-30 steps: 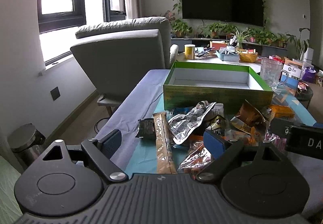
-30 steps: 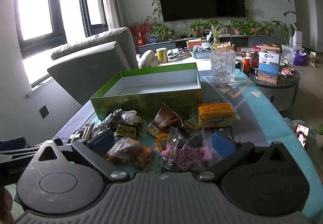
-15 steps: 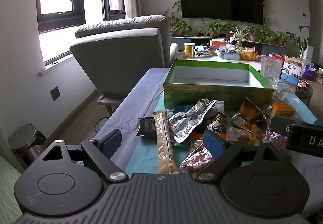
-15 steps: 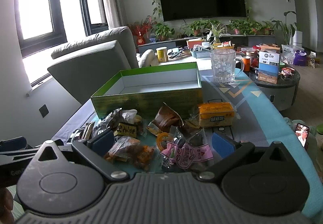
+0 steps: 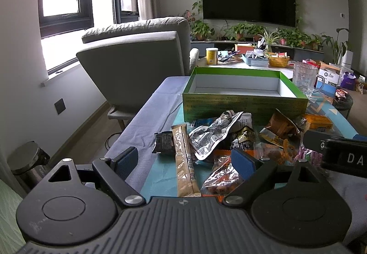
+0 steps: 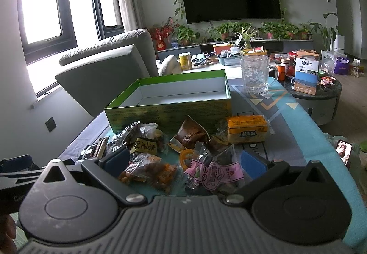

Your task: Organize snacks

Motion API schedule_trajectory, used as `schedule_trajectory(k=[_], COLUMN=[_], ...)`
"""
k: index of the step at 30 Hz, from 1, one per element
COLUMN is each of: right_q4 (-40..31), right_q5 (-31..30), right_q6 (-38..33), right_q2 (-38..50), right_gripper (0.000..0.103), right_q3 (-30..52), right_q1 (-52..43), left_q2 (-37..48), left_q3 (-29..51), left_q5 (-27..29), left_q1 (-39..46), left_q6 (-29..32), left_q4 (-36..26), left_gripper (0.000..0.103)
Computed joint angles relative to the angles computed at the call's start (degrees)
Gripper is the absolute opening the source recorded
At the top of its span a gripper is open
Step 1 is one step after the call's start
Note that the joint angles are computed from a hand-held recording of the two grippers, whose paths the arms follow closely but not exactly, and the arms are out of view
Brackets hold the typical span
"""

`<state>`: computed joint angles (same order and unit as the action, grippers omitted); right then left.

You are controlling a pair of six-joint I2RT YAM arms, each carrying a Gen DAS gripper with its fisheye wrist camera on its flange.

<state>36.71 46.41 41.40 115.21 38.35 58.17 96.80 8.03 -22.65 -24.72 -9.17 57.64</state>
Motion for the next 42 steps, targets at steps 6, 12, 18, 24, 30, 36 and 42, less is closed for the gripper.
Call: schedule_trajectory(k=[6, 12, 18, 24, 30, 36, 42], right_q4=[-0.1, -0.1, -0.1, -0.4, -0.4, -0.3, 0.3], right_q5=[0.1, 0.1, 0.0, 0.3, 0.4, 0.1, 0.1], right_q6=[0.1, 0.0, 0.1, 0.8, 0.9, 0.1, -0.3], right_q2=[0.0, 0.1, 0.1, 0.9, 0.9, 0.4, 0.2], right_gripper=[0.052, 0.052, 0.052, 0.052, 0.052, 0.052, 0.052], right_q3=[0.1, 0.2, 0.1, 0.8, 0.6, 0.4, 0.2], right_q1=[0.1, 0.0, 0.0, 0.4, 0.6, 0.4, 0.3], left_q2=[0.0, 0.2, 0.1, 0.4, -0.1, 0.1, -1.5], left_q3=[-0.2, -0.5, -0.4, 0.1, 0.2, 0.3, 0.5], left_q5=[0.0, 0.0, 1.4, 3.3, 4.2, 6.2, 13.3], left_q1=[0.0, 0.0, 0.6, 1.6, 2.0, 3.2, 9.2], left_q6=[-0.2, -0.3, -0.3, -0.6, -0.1, 0.5, 4.0], left_q4=[0.3, 0.6, 0.5, -0.8, -1.5, -1.3, -2.7], left_gripper=[0.087, 0.087, 0.087, 0.087, 0.087, 0.087, 0.087])
